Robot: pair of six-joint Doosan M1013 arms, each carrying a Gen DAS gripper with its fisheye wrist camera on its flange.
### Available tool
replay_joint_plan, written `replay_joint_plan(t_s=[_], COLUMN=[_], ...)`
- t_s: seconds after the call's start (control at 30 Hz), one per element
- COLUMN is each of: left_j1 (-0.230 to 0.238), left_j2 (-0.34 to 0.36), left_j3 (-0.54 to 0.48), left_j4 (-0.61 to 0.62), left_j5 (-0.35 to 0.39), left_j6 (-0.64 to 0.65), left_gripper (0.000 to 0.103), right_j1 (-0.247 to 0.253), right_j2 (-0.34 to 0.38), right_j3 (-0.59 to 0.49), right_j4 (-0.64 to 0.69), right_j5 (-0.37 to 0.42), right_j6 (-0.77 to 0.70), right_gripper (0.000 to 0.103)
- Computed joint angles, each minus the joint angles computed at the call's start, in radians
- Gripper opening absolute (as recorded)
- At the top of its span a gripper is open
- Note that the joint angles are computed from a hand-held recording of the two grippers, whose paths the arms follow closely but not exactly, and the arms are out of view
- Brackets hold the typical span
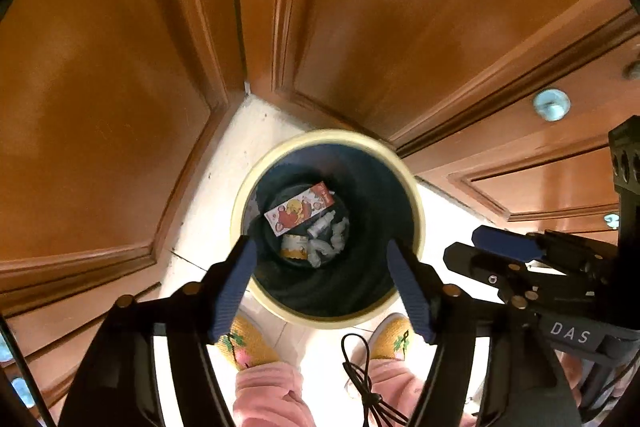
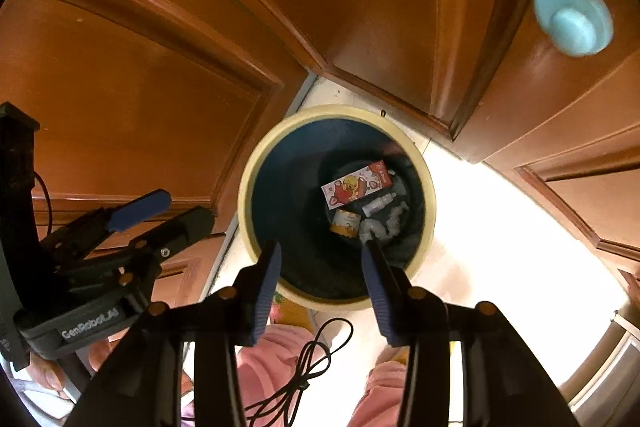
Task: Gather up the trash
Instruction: 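Raise both tools back up to the counter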
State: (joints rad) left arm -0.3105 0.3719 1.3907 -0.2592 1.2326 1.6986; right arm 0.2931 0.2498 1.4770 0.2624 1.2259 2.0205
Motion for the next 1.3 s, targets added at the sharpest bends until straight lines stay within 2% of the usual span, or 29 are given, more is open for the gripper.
replay_joint_plan(t_s=[0.3, 0.53, 0.83, 1.07, 1.13, 1.17, 1.23, 1.3], left_j1=[-0.010, -0.021, -0.031, -0.032, -0.034, -0.033, -0.031, -0.032], left_j2=[-0.044, -0.048, 0.009, 0.076, 0.080, 0.100, 0.115, 0.172], left_j3=[-0.190, -0.405, -0.687, -0.904, -0.923, -0.976, -1.018, -1.157], left_j4=[0.020, 0.012, -0.024, -0.042, -0.050, -0.055, -0.065, -0.069], left_j5=[0.111, 0.161, 0.251, 0.301, 0.294, 0.313, 0.317, 0.367], left_j6=[0.001, 0.029, 0.032, 0.021, 0.023, 0.020, 0.030, 0.024], left_gripper=[0.071, 0.077, 0.086, 0.088, 0.090, 0.091, 0.091, 0.092], right_j1=[-0.006, -0.004, 0.013, 0.024, 0.030, 0.033, 0.038, 0.041], right_j2=[-0.057, -0.085, -0.089, -0.089, -0.085, -0.082, -0.079, -0.078], right_j3=[-0.148, -0.317, -0.490, -0.578, -0.611, -0.629, -0.653, -0.679], right_j4=[-0.044, -0.117, -0.191, -0.226, -0.253, -0.269, -0.298, -0.331], right_j5=[0.075, 0.145, 0.166, 0.170, 0.170, 0.168, 0.155, 0.150], right_j6=[0.086, 0.136, 0.202, 0.218, 0.223, 0.227, 0.238, 0.253], right_gripper=[0.043, 0.043, 0.043, 0.043, 0.043, 0.043, 0.043, 0.043])
